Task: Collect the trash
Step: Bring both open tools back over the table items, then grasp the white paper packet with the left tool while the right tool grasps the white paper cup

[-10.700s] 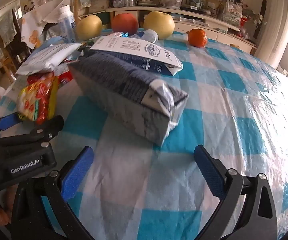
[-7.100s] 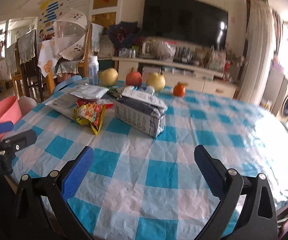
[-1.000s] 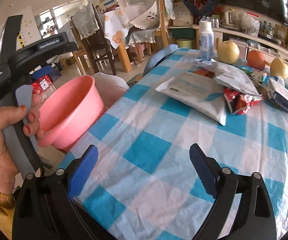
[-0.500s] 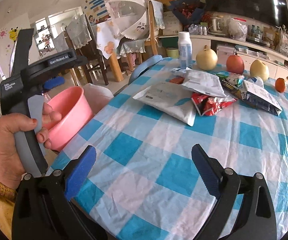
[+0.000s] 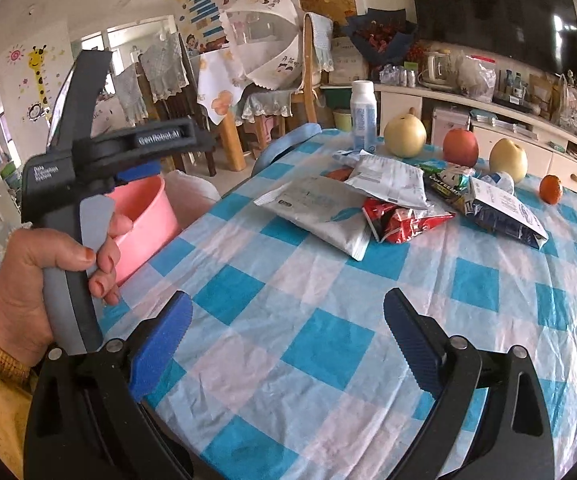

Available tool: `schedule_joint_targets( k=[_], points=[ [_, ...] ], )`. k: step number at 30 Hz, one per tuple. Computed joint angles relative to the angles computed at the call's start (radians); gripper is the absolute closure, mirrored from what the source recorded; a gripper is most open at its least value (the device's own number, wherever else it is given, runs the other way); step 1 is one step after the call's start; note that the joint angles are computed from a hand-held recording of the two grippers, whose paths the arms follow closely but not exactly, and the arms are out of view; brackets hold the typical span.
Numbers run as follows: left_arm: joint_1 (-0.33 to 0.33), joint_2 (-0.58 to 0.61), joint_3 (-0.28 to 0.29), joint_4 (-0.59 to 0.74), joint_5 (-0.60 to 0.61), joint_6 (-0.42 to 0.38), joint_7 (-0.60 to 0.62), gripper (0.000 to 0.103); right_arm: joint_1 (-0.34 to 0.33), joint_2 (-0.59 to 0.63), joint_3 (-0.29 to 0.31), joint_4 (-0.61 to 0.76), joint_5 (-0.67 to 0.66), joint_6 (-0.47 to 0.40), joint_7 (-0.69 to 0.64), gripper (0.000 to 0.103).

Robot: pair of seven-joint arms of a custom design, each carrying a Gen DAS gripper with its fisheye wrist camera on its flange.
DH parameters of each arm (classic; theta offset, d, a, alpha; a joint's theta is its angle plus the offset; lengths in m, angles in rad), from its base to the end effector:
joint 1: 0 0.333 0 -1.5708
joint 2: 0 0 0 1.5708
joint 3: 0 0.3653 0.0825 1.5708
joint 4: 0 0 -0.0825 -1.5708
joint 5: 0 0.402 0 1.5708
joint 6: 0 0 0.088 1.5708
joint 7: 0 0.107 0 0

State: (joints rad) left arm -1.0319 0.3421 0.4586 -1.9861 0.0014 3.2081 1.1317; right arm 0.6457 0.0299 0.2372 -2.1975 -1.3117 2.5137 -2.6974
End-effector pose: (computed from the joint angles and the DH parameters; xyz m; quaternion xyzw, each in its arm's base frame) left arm 0.5555 -0.3994 0.4541 -0.5557 0.7025 -0.4061 0.1809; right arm 0.3581 0.4473 0.4334 -0.5973 0.6720 -0.2620 0.3507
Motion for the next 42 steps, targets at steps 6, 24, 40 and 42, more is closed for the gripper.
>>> schedule_joint_targets(
  k=[6, 24, 40, 42],
  points=[
    [0.036, 0.013, -0.06, 0.028, 0.037, -0.028, 0.026, 0.017, -0.02, -0.043, -0.004, -0.051, -0.015, 0.024, 0.043, 0.008],
    [0.241, 0.07, -0.37, 0.153, 0.157, -0.083, 0.096, 0.017, -0.183, -0.274, -0.015, -0.302, 0.042, 0.036, 0.138, 0.008],
    [0.185, 0.366, -0.409, 0.732, 0.325, -0.597, 0.06, 0.017, -0.455, -0.238, -0.148, -0.345, -0.147, 0.294, 0.194, 0.008],
    [0.192, 0.419, -0.433, 0.829, 0.348, -0.68, 0.068, 0.017, -0.473, -0.223, -0.163, -0.328, -0.201, 0.328, 0.223, 0.008]
  ],
)
